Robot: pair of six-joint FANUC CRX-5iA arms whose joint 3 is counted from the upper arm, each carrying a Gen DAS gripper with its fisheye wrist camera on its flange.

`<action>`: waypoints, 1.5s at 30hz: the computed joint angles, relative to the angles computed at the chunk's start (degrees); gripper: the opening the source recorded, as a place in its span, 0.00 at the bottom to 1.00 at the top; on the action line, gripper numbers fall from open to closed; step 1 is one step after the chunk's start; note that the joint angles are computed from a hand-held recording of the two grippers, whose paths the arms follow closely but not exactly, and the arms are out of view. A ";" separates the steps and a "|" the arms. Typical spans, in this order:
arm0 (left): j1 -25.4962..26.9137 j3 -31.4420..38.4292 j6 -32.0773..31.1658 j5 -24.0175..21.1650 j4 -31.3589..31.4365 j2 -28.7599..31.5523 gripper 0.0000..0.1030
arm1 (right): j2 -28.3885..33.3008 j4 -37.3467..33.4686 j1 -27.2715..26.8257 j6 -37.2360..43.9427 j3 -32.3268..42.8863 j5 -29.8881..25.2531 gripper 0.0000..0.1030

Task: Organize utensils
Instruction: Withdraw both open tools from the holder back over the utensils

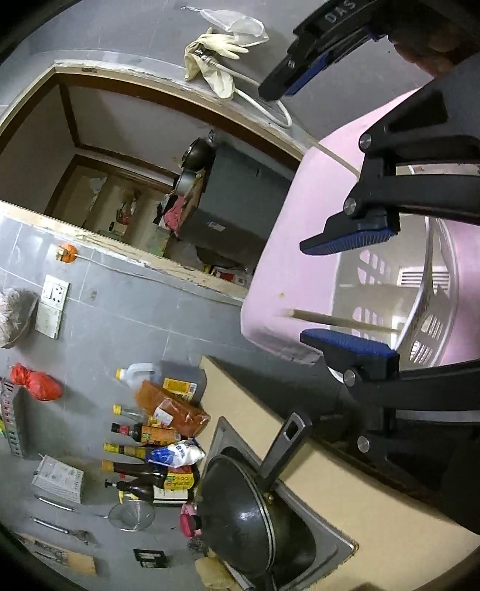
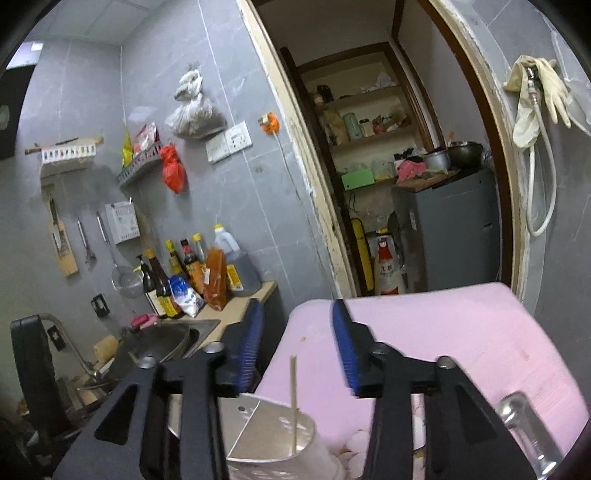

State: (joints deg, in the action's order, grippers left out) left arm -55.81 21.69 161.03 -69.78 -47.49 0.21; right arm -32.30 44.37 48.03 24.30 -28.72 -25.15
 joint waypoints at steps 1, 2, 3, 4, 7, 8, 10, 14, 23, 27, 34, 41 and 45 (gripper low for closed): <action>-0.59 1.14 0.07 -1.09 -0.65 0.45 0.46 | -0.40 -0.53 -0.21 0.65 0.21 -0.22 0.50; -1.04 1.98 0.27 -1.90 -1.21 0.74 0.50 | -0.81 -1.38 -0.45 1.70 0.69 -0.83 0.56; -1.66 2.97 0.75 -2.67 -2.06 1.08 0.55 | -1.24 -2.32 -0.74 2.96 1.28 -1.70 0.59; -2.28 3.91 1.12 -3.35 -2.85 1.43 0.58 | -1.49 -3.16 -0.94 4.21 1.96 -2.80 0.62; -3.84 7.90 0.72 -5.93 -4.60 3.42 0.68 | -2.51 -5.47 -1.84 7.35 3.58 -6.17 0.77; -4.44 9.29 0.56 -6.76 -5.29 4.16 0.70 | -2.75 -6.53 -2.14 8.60 4.43 -7.90 0.82; -5.95 12.21 0.39 -8.35 -7.05 5.85 0.76 | -2.78 -8.74 -2.66 11.36 6.50 -11.89 0.93; -9.28 18.49 -0.39 -11.95 -11.12 9.95 0.86 | -3.74 -10.88 -5.28 14.65 8.51 -16.28 1.00; -12.32 28.99 -5.38 -15.47 -12.29 18.21 0.88 | -6.49 -13.81 -12.17 23.09 8.63 -19.23 1.00; -12.89 32.67 -6.99 -16.26 -11.58 21.47 0.88 | -7.50 -14.71 -14.94 26.57 8.12 -20.00 1.00; -13.39 37.41 -9.62 -17.12 -10.14 26.06 0.88 | -8.10 -17.25 -19.02 31.93 7.73 -20.93 1.00; -13.69 39.51 -10.70 -17.59 -9.59 28.90 0.88 | -9.44 -18.76 -22.35 35.08 5.28 -18.93 1.00; -13.62 39.34 -10.68 -17.25 -8.81 29.76 0.88 | -9.91 -20.13 -23.60 37.36 4.20 -17.33 1.00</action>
